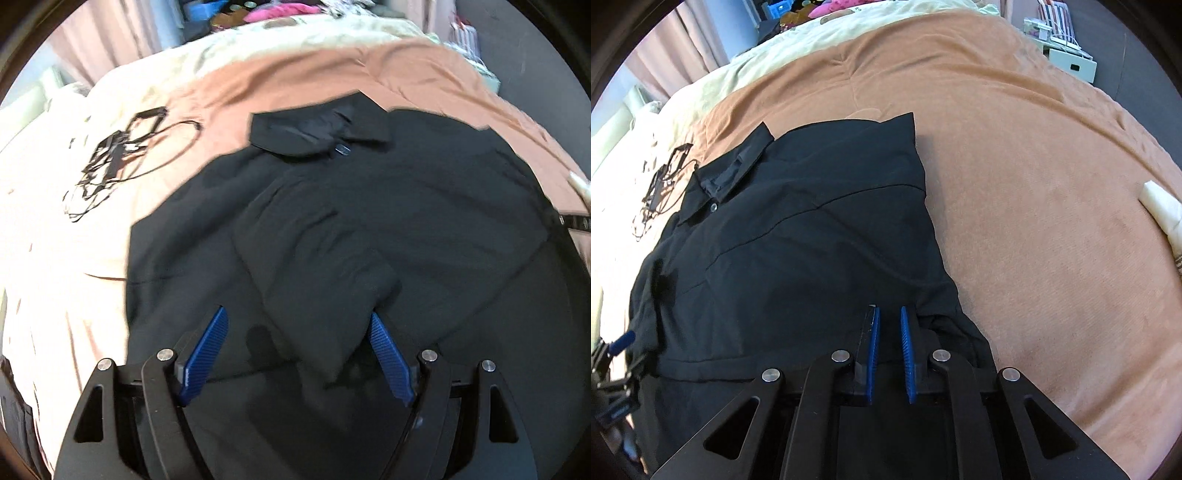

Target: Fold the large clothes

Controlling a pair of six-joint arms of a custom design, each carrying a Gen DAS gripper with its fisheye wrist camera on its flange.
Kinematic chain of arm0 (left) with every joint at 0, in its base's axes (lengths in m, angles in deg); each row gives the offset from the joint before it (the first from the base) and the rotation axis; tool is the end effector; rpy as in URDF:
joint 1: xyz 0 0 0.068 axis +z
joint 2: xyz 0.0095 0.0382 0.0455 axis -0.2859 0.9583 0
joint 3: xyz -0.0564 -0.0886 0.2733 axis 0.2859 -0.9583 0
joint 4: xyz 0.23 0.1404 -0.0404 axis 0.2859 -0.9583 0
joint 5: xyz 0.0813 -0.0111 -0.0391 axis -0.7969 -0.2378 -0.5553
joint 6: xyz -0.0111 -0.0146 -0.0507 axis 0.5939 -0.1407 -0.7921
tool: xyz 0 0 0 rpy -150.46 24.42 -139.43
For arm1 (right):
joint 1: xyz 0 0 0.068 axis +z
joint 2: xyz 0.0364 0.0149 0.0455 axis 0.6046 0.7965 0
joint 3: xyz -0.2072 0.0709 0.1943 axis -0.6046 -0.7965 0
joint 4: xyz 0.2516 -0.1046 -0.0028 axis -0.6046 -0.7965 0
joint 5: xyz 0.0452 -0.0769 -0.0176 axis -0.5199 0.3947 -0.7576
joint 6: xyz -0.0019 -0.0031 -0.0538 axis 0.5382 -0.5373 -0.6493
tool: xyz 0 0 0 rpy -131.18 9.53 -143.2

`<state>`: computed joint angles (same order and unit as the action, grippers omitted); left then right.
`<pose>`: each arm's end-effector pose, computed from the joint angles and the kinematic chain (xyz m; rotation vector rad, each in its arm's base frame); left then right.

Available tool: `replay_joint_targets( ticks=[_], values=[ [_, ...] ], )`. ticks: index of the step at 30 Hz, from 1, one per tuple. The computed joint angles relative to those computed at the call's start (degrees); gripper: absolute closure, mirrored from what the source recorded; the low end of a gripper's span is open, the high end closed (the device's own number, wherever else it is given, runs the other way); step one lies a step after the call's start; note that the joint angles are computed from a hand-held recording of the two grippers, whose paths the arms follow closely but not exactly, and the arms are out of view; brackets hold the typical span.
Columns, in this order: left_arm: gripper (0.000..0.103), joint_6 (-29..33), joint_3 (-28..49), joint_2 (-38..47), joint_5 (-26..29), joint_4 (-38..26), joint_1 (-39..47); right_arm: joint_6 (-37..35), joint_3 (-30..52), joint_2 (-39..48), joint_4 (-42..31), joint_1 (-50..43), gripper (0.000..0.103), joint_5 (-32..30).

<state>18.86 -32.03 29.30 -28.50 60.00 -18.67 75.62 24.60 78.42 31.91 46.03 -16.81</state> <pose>0.2326 -0.0016 0.0507 -0.1131 2.5591 0.2019 0.3665 0.0637 0.0450 -0.1919 2.6631 0.3221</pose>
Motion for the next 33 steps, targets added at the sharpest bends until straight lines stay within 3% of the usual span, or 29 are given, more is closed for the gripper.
replay_joint_targets(
  ticks=[5,11,14,17,19,21,25,26,27,29,31,33],
  values=[
    [0.027,3.1,-1.8,-4.4,-0.2,-1.5,11.4,-1.0,-0.8,-0.7,-0.2,-0.7,0.091,-1.4],
    [0.028,8.8,-3.1,-13.4,20.4,-8.8,32.3,-1.9,-3.2,-3.9,-0.5,-1.7,0.091,-4.0],
    [0.028,10.7,-2.2,-15.1,25.1,-13.0,34.4,-2.7,-5.2,-6.2,-0.2,-2.9,0.091,-5.6],
    [0.028,9.6,-1.1,-12.7,20.4,-14.0,30.4,-4.4,-7.2,-8.3,-0.1,-3.9,0.086,-6.8],
    [0.028,7.6,0.5,-9.1,20.2,-13.5,27.8,-5.8,-8.5,-9.7,0.0,-4.5,0.073,-7.6],
    [0.028,6.4,1.8,-4.5,17.2,-12.1,25.1,-7.3,-10.5,-11.5,0.9,-4.9,0.067,-7.8],
    [0.028,4.5,3.4,1.6,16.8,-10.1,23.8,-9.9,-13.5,-14.3,0.7,-6.7,0.067,-8.2],
    [0.031,4.7,3.2,1.7,17.1,-9.6,23.4,-10.4,-14.1,-14.9,0.8,-7.4,0.067,-8.4],
    [0.041,5.0,3.1,1.7,16.8,-9.5,22.9,-10.9,-14.6,-15.4,0.7,-8.1,0.067,-8.8],
    [0.045,5.1,2.7,1.2,13.9,-9.2,20.8,-12.2,-15.8,-16.4,0.6,-9.8,0.067,-9.6],
    [0.062,5.7,2.8,0.6,12.5,-9.4,20.1,-12.9,-16.6,-17.0,0.9,-10.9,0.067,-9.5],
    [0.073,7.0,2.8,-0.8,12.4,-9.8,21.1,-13.4,-17.4,-17.6,0.8,-11.9,0.067,-9.9]
  ],
)
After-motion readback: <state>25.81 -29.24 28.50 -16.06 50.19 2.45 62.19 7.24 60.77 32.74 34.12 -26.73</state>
